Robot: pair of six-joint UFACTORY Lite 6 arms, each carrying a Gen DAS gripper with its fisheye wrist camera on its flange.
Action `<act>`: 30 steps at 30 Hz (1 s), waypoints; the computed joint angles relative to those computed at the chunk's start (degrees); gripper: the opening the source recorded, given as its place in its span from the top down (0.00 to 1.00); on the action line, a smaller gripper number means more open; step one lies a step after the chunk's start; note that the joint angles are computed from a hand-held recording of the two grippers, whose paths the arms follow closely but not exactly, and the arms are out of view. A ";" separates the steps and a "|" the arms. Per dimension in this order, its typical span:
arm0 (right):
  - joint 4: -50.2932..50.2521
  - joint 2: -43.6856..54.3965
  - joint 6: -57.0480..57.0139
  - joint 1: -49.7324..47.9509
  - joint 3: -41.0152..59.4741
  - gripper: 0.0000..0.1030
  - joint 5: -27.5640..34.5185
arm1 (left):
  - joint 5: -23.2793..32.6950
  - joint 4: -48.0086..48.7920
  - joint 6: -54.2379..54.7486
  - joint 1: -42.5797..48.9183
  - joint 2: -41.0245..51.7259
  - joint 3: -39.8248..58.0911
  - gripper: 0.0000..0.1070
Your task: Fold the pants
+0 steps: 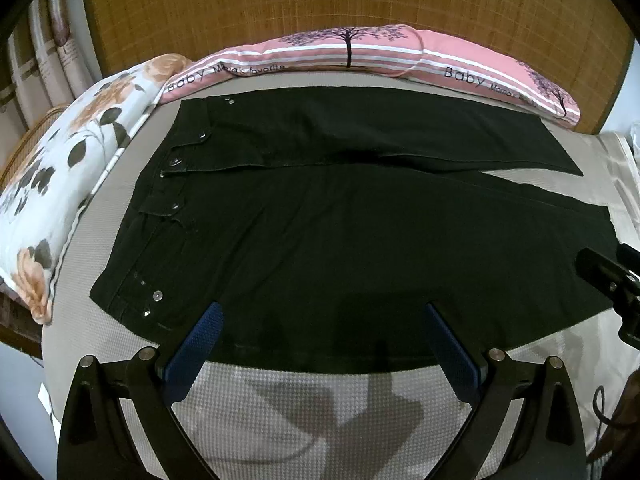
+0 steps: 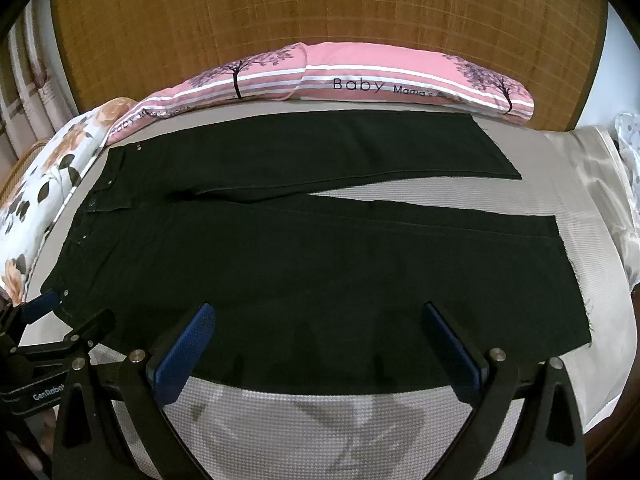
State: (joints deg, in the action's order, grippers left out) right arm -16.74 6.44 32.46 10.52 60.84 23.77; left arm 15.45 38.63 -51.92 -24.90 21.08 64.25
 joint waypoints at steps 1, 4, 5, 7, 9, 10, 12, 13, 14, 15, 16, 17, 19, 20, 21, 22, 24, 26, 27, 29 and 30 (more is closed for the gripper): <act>-0.23 0.01 0.11 -0.05 0.03 0.01 0.10 | 0.05 -0.41 0.42 0.06 0.03 0.09 0.08; 0.07 0.07 -0.24 -0.19 0.31 0.01 0.27 | -0.02 -0.75 0.92 0.25 0.13 0.21 0.08; -0.25 0.11 0.10 -0.09 0.33 0.01 0.33 | 0.06 -0.62 0.86 0.25 0.11 0.22 0.08; -0.17 0.06 -0.06 -0.18 0.31 0.01 0.33 | 0.01 -0.48 0.98 0.41 0.15 0.26 0.08; -0.35 0.01 -0.02 -0.25 0.39 0.02 0.46 | -0.06 -1.02 1.61 0.56 0.25 0.43 0.08; -0.23 0.00 -0.31 -0.40 0.54 0.02 0.59 | -0.08 -1.18 1.89 0.72 0.37 0.58 0.08; 0.04 0.10 -0.75 -0.65 0.81 0.02 0.68 | -0.16 -1.80 2.78 1.01 0.52 0.79 0.08; 0.13 0.23 -0.92 -0.74 1.02 0.02 0.81 | -0.10 -1.91 2.76 0.91 0.56 0.89 0.08; 0.43 0.35 -1.33 -0.89 1.28 0.02 0.98 | -0.01 -1.88 2.81 0.96 0.69 1.07 0.08; 0.33 0.36 -1.27 -0.93 1.30 0.02 1.01 | 0.12 -2.14 3.08 0.95 0.76 1.24 0.08; 0.24 0.35 -1.18 -0.92 1.31 0.02 1.05 | -0.12 -2.70 3.74 1.11 0.67 1.13 0.08; 0.19 0.39 -1.15 -0.95 1.36 0.02 1.06 | 0.00 -2.56 3.49 1.02 0.76 1.29 0.08; -0.13 0.55 -0.73 -0.98 1.51 0.02 1.03 | 0.45 -2.63 3.57 0.99 0.97 1.83 0.08; 0.07 0.67 -0.97 -1.07 1.62 0.02 1.09 | 0.44 -2.92 3.94 1.11 1.10 1.99 0.08; 0.01 0.75 -0.92 -1.06 1.64 0.02 1.07 | 0.52 -3.40 4.52 1.26 1.34 2.30 0.08; -0.39 0.70 -0.50 -1.01 1.43 0.02 1.00 | 0.70 -3.38 4.49 1.19 1.37 2.42 0.08; -0.26 0.76 -0.75 -1.19 1.35 0.02 0.98 | 0.86 -3.75 4.89 1.21 1.61 2.81 0.08; -0.27 0.77 -0.70 -1.24 1.30 0.02 0.90 | 0.86 -3.69 4.87 1.24 1.72 2.90 0.08; -0.37 0.88 -0.66 -1.26 1.41 0.02 0.98 | 0.79 -3.77 4.94 1.25 1.71 2.89 0.08; -1.18 1.24 0.21 -0.93 1.79 0.02 1.42 | 0.99 -2.92 4.18 1.24 1.99 3.23 0.08; -1.42 1.43 0.40 -0.84 1.96 0.02 1.47 | 1.01 -3.17 4.42 1.29 2.06 3.29 0.08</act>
